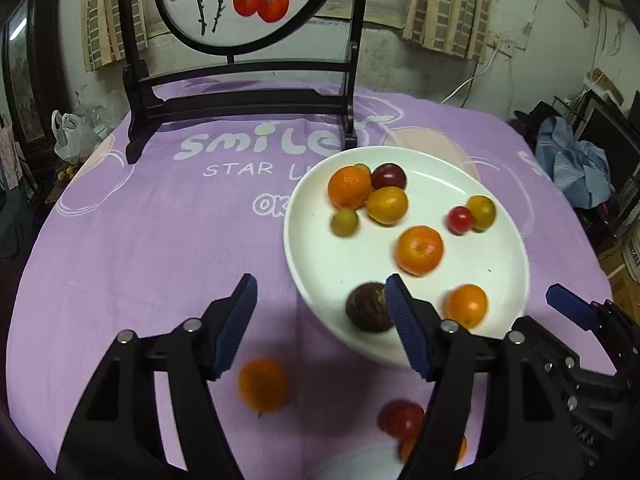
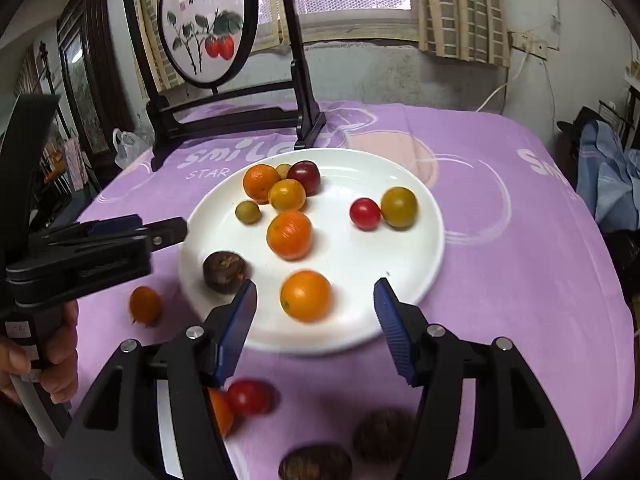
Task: Organize fruits
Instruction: 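Place the tangerine and yellow tomato on the white plate and release, then grasp a brown mangosteen with the right tool while the left tool grasps a large orange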
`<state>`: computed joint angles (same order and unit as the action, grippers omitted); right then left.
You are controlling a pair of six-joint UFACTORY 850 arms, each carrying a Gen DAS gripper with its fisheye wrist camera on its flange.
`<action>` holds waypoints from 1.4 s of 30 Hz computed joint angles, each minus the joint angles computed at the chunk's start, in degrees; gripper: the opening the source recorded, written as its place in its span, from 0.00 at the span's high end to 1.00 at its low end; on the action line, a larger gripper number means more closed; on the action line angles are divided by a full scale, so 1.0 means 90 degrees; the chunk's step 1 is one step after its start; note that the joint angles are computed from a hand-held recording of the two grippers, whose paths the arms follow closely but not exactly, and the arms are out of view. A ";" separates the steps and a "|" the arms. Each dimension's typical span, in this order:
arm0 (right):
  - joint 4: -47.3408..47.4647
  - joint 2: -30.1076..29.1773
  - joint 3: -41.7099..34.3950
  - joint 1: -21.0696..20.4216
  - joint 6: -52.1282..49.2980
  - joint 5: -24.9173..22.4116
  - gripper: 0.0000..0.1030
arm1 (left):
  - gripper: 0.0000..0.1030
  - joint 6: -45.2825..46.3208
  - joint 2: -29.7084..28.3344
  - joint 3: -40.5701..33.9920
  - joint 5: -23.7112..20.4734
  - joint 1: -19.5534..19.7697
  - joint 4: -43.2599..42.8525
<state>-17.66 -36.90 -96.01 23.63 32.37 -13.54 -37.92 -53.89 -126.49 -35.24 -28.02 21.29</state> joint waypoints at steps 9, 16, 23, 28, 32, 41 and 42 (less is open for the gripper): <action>-0.0492 0.1047 0.1663 0.0128 0.0527 0.0391 0.41 | 0.20 -0.2202 0.1742 0.2901 0.0946 -0.0353 0.2158; -0.2079 0.1243 0.2233 0.0461 0.1936 -0.0011 0.41 | 0.18 -0.2671 0.2025 0.3761 0.1269 -0.0400 0.2204; -0.1572 0.0700 0.1683 0.0483 0.1579 -0.0514 0.41 | 0.18 -0.3024 0.2070 0.4002 0.1525 -0.0289 0.2627; -0.2177 0.0472 0.1436 0.0506 0.2400 -0.0554 0.45 | 0.18 -0.2297 0.2024 0.3937 0.1630 -0.0207 0.1795; -0.2312 0.0559 0.1578 0.0502 0.2489 -0.0306 0.57 | 0.18 -0.1549 0.2021 0.3935 0.1786 -0.0216 0.1102; -0.0064 0.0767 0.1754 0.0436 -0.0119 -0.0157 0.57 | 0.16 -0.0385 0.2101 0.4032 0.2217 -0.0398 -0.0103; -0.0086 0.0785 0.1774 0.0445 -0.0148 -0.0185 0.57 | 0.16 -0.0373 0.2053 0.3951 0.2120 -0.0432 -0.0116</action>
<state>-18.44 -29.83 -80.04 27.64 31.04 -15.20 -41.28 -35.41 -90.92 -16.16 -31.91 20.24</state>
